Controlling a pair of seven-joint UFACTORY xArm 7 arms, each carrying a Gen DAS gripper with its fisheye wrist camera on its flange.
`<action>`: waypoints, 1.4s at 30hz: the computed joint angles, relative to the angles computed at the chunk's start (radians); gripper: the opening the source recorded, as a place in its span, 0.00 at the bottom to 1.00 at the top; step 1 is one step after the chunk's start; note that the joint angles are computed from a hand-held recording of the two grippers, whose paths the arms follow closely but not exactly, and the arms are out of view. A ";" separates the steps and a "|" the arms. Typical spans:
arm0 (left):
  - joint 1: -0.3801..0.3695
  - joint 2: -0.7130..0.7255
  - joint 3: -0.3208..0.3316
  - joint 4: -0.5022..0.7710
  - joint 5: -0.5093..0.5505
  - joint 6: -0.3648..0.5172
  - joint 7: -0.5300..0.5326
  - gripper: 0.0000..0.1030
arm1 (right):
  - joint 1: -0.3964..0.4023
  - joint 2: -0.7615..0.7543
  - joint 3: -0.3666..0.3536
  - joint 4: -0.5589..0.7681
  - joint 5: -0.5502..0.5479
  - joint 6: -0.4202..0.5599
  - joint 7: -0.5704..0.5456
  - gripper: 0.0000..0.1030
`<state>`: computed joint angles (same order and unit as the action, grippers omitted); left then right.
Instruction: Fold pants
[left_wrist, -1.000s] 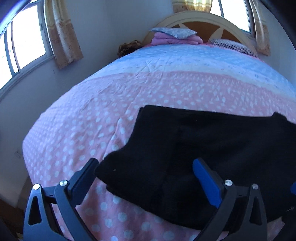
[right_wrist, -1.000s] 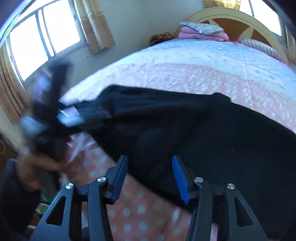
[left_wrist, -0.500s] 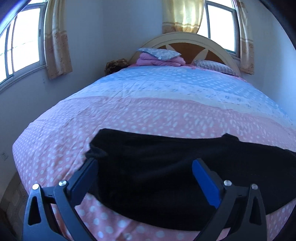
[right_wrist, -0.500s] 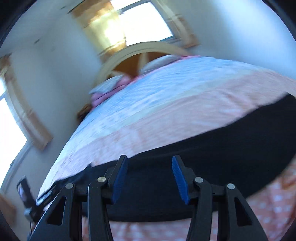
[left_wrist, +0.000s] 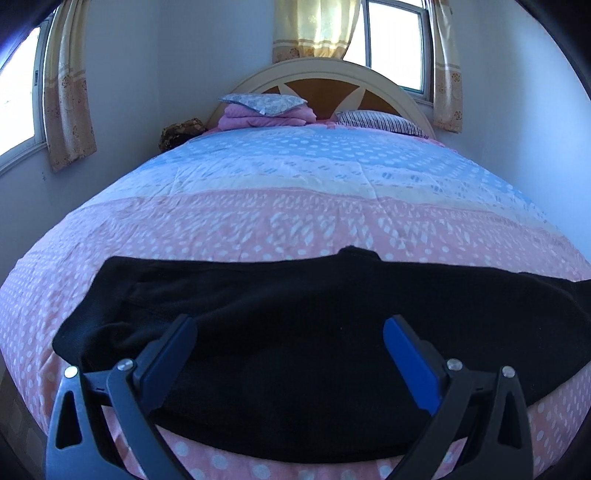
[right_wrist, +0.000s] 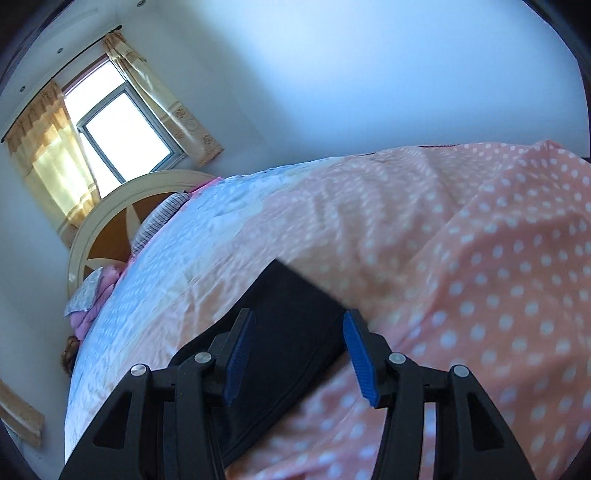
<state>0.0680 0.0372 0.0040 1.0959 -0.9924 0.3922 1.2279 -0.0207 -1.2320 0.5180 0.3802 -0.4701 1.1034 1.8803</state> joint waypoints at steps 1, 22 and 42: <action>-0.001 0.005 0.002 -0.006 0.030 0.001 -0.035 1.00 | 0.003 -0.007 -0.042 -0.020 -0.014 -0.026 -0.024 0.51; 0.005 0.006 -0.007 -0.059 0.150 -0.032 -0.131 1.00 | -0.032 0.022 -0.163 -0.153 0.044 -0.335 -0.235 0.52; 0.003 0.008 -0.006 -0.055 0.163 -0.037 -0.140 1.00 | -0.093 -0.010 -0.166 -0.223 0.129 -0.444 -0.296 0.55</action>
<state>0.0715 0.0456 -0.0020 1.0409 -0.8299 0.3557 1.0874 -0.1141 -1.2423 0.3518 0.1567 -0.3414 0.6593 1.5838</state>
